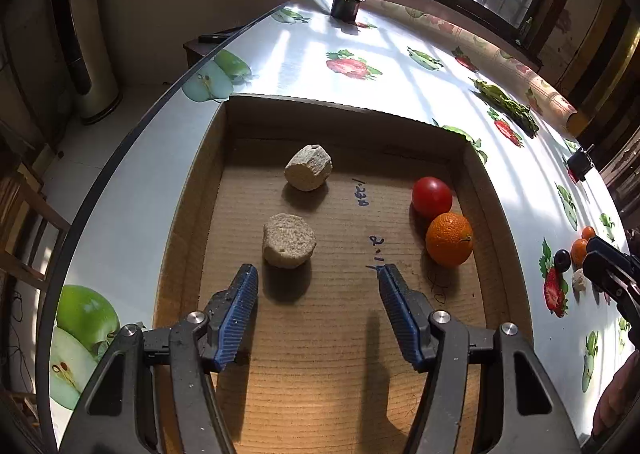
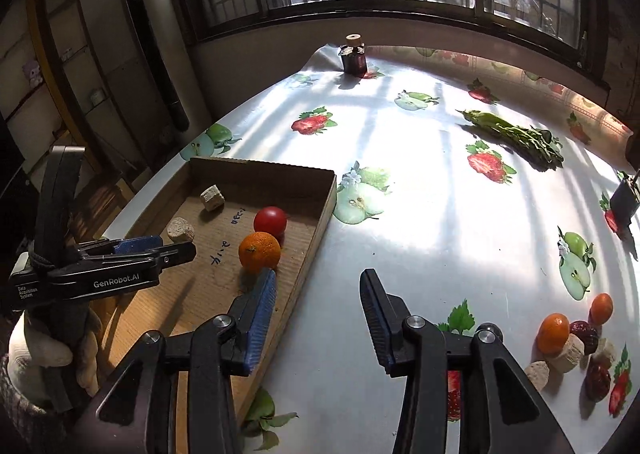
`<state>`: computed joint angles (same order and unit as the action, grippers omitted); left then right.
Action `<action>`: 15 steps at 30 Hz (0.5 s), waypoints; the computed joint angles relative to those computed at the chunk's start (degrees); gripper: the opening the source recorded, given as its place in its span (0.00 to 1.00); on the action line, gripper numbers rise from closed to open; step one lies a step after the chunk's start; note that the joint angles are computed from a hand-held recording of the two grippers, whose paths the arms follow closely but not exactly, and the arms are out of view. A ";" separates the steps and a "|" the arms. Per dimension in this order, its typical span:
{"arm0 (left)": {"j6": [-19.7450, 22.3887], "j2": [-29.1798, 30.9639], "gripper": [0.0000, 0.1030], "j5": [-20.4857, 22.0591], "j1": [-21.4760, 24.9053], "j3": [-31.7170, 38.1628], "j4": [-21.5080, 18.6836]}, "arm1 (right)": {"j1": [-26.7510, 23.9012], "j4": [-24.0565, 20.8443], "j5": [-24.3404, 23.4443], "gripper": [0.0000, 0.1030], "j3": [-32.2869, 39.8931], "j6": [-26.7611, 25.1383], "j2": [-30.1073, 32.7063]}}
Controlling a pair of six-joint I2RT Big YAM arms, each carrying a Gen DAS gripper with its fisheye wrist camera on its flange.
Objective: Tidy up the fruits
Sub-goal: 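Carry the cake and orange into the cardboard tray and open both grippers, then move both open grippers back to the food pile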
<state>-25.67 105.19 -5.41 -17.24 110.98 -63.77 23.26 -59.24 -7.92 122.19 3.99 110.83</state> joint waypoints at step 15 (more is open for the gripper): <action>5.05 -8.97 0.60 -2.54 -3.41 -4.45 7.33 | -18.19 8.88 0.22 0.54 -21.60 5.59 -17.12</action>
<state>-20.62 96.22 -7.95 -20.66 106.53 -56.44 5.07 -50.36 -7.70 100.58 9.58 93.72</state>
